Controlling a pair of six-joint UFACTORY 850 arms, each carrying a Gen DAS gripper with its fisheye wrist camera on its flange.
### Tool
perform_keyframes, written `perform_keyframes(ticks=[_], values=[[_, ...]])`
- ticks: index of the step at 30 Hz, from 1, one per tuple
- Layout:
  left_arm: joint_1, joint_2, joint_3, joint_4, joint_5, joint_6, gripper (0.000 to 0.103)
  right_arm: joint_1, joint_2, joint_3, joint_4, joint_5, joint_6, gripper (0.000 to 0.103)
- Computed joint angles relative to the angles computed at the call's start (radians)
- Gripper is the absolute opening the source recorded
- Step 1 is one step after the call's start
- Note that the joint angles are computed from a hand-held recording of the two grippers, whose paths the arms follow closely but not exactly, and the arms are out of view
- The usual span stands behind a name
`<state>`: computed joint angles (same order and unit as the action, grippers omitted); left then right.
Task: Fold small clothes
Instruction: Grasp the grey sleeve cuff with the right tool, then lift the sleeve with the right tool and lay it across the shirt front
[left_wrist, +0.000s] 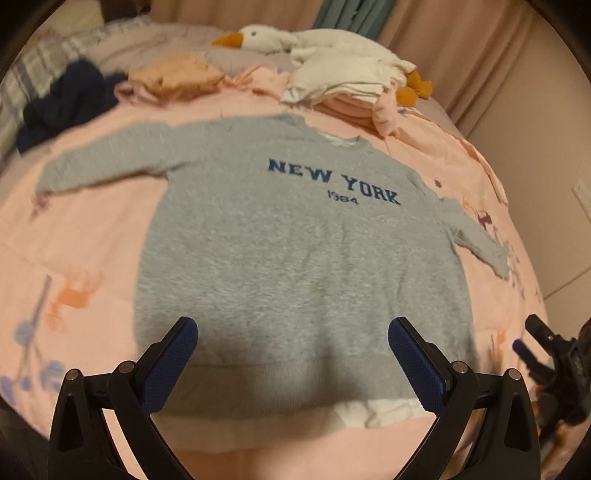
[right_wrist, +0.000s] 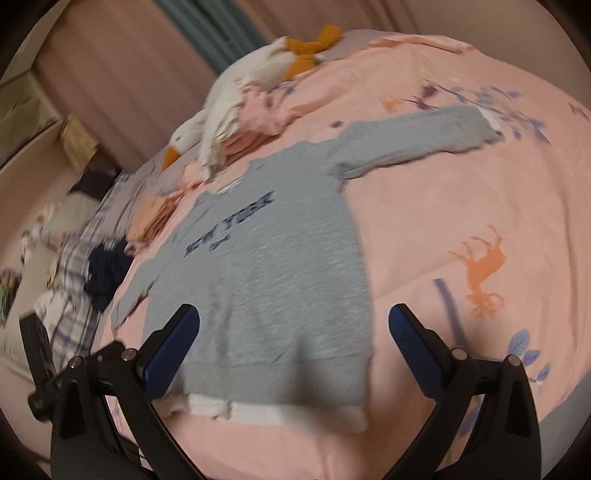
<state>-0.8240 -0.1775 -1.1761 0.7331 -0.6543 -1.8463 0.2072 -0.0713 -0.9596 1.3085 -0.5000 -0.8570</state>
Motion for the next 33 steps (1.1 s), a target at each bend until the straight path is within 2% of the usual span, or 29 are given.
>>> perform_keyframes(ticks=[4, 6, 8, 12, 16, 23, 26, 28, 29, 30, 32, 33], values=[[0.057, 0.015, 0.052, 0.000, 0.144, -0.070, 0.102, -0.056, -0.072, -0.029, 0.081, 0.021, -0.012, 0.102], [0.075, 0.014, 0.059, 0.030, 0.175, -0.101, 0.102, -0.079, -0.120, -0.068, 0.072, 0.043, 0.027, 0.102], [0.088, 0.007, 0.053, 0.104, 0.182, -0.149, 0.102, -0.099, -0.180, -0.122, 0.043, 0.065, 0.085, 0.100], [0.109, -0.014, 0.029, 0.223, 0.185, -0.215, 0.102, -0.144, -0.300, -0.238, 0.042, 0.045, 0.138, 0.094], [0.140, -0.059, -0.016, 0.171, 0.193, -0.140, 0.102, -0.179, -0.401, -0.329, 0.123, 0.001, 0.140, 0.087], [0.166, -0.118, -0.077, 0.098, 0.207, -0.040, 0.102, -0.211, -0.526, -0.469, 0.230, 0.009, 0.185, 0.079], [0.172, -0.128, -0.085, 0.079, 0.210, -0.020, 0.102, -0.220, -0.552, -0.498, 0.283, 0.025, 0.194, 0.067], [0.174, -0.130, -0.089, 0.086, 0.202, -0.023, 0.102, -0.223, -0.563, -0.519, 0.239, 0.047, 0.235, 0.045], [0.174, -0.128, -0.087, 0.089, 0.200, -0.026, 0.102, -0.222, -0.568, -0.531, 0.181, 0.064, 0.282, 0.038], [0.176, -0.128, -0.086, 0.087, 0.200, -0.026, 0.102, -0.221, -0.572, -0.545, 0.100, 0.079, 0.350, 0.025], [0.179, -0.118, -0.074, 0.091, 0.203, -0.036, 0.102, -0.227, -0.575, -0.551, 0.063, 0.077, 0.372, 0.022], [0.180, -0.115, -0.071, 0.094, 0.201, -0.040, 0.102, -0.228, -0.570, -0.550, 0.056, 0.081, 0.367, 0.016]])
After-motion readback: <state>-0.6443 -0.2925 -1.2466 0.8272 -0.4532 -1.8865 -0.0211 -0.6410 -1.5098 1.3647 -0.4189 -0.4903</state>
